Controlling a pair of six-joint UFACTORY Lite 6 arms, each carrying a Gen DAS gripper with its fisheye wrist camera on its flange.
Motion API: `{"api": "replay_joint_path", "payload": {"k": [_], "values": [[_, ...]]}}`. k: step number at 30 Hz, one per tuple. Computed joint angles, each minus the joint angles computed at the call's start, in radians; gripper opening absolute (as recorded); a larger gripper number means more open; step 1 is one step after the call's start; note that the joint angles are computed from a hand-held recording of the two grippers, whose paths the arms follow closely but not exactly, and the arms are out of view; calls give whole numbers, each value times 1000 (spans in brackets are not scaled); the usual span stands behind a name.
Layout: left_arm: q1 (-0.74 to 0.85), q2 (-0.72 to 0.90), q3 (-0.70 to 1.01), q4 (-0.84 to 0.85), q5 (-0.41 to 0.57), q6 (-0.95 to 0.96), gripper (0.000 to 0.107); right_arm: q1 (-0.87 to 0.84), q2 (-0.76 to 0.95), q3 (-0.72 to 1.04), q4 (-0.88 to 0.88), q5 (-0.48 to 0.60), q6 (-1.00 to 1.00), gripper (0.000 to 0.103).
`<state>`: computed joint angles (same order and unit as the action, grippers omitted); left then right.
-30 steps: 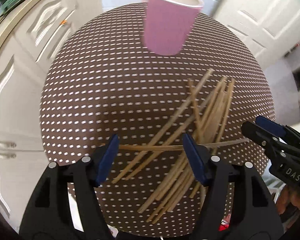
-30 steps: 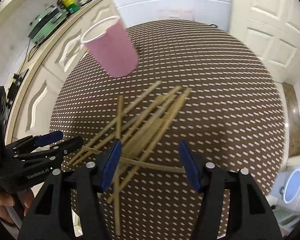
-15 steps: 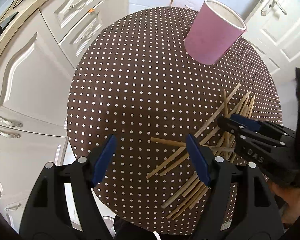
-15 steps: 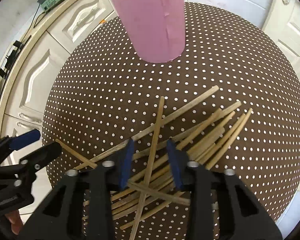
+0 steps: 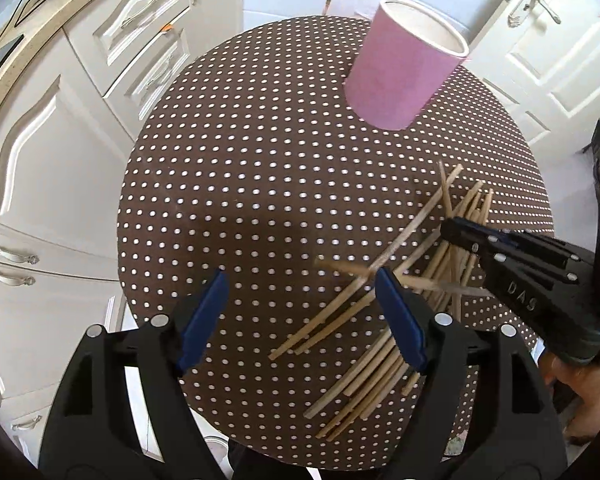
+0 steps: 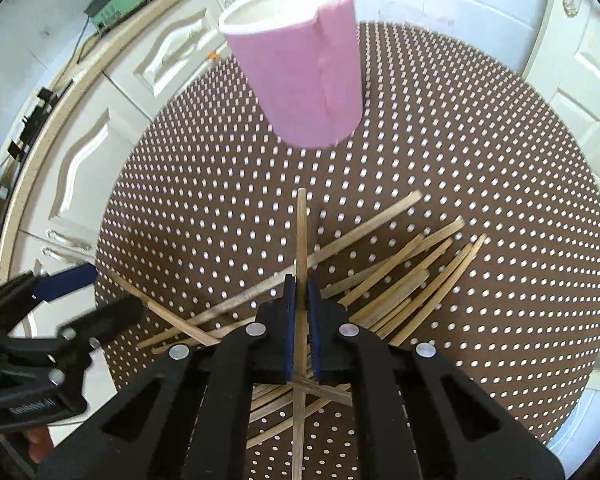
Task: Organize utensils
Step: 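Close the right tool on one wooden stick and lift it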
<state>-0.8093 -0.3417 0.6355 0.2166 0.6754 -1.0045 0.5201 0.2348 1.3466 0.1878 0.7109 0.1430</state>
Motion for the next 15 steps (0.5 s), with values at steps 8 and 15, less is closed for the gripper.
{"api": "replay_joint_path", "payload": {"k": [8, 15], "values": [[-64, 81, 69, 4, -13, -13, 78, -65, -105, -52, -6, -20, 9, 5], [-91, 178, 149, 4, -40, 1, 80, -132, -168, -110, 20, -49, 16, 5]]}}
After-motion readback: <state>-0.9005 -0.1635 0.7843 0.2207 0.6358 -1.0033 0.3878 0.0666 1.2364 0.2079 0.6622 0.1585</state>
